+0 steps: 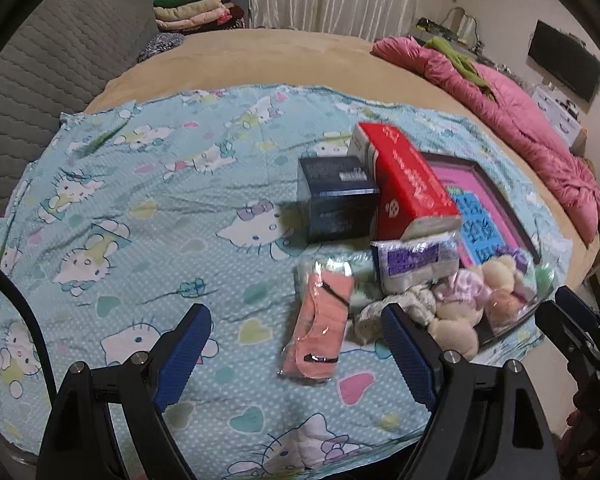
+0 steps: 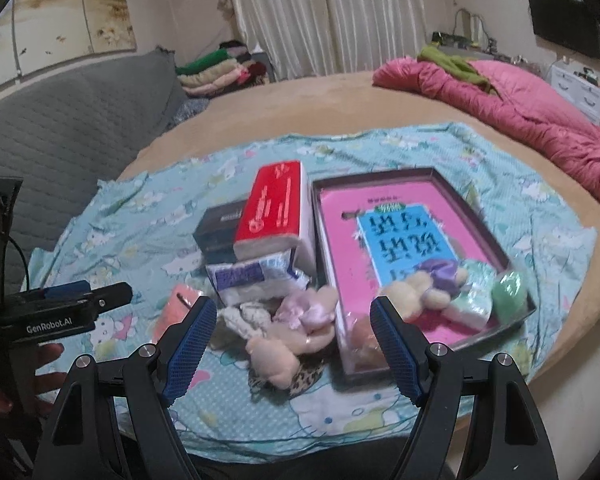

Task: Organize soft objects
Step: 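Move both tools back from the tray toward the pile, then grasp the pink bagged eye mask with left tool while right grasps pink-bonnet plush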

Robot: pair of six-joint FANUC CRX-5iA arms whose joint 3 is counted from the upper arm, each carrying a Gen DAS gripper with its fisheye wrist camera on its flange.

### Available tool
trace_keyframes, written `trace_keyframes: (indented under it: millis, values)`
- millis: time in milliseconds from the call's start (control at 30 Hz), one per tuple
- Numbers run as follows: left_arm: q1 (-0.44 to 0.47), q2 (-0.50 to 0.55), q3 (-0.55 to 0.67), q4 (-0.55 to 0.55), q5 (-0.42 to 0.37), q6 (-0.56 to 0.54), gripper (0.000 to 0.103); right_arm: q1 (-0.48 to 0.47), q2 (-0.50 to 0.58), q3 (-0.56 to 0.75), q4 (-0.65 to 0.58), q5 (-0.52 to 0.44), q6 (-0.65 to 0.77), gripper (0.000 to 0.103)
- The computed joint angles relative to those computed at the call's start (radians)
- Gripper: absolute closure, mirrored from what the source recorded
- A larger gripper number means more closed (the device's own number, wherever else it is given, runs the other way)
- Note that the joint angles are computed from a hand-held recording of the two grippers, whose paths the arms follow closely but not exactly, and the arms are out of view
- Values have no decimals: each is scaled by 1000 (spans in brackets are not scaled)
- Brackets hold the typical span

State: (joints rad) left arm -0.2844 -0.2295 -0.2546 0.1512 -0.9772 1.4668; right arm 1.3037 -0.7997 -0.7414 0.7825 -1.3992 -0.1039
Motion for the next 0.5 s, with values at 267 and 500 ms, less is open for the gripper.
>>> trace_keyframes:
  millis: [267,500]
  values:
    - [-10,36,-42,1,18,-11,17,-88,77,14,-112,84,57,23]
    - [4,37,-88,52,64,-51,17,-181,118,20,-169,151,51,22]
